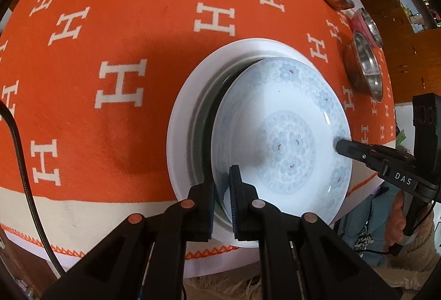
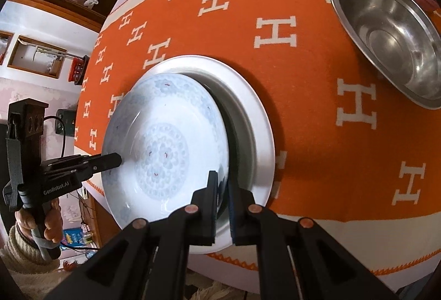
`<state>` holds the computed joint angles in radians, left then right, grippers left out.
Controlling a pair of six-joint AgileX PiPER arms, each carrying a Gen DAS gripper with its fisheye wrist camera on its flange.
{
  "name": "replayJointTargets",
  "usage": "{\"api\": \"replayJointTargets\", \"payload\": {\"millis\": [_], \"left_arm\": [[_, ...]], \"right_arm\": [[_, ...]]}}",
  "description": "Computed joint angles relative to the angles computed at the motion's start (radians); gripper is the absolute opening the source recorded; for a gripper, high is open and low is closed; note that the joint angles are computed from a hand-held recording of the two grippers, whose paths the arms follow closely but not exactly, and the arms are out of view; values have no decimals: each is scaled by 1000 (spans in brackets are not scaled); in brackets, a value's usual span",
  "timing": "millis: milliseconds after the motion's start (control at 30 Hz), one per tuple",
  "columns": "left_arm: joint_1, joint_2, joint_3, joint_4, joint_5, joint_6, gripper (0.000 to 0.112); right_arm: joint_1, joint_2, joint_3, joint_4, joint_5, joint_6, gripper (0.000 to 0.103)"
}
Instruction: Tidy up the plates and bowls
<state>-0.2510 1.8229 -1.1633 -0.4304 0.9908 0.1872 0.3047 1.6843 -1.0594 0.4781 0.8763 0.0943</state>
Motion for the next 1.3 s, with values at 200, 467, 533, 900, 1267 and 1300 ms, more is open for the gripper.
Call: {"api": "replayJointTargets", "payload": {"millis": [200, 467, 533, 900, 1267, 1300], "left_arm": [[-20, 27, -8, 14, -15, -12, 8], [-44, 18, -32, 39, -15, -16, 21], [-50, 3, -34, 51, -20, -20, 29], [-73, -32, -47, 102, -27, -67, 56], [-66, -72, -37, 81, -33, -74, 75], [-64, -74, -38, 77, -31, -68, 76]], "right_arm": [[19, 18, -9, -42, -14, 42, 6], [20, 23, -19, -51, 0, 45, 9], [27, 24, -29, -72, 3, 62, 9], [60, -13, -60, -164, 20, 105, 21], [89, -51, -53, -217, 27, 169, 30], [94, -56, -53, -226, 27, 184, 30]]}}
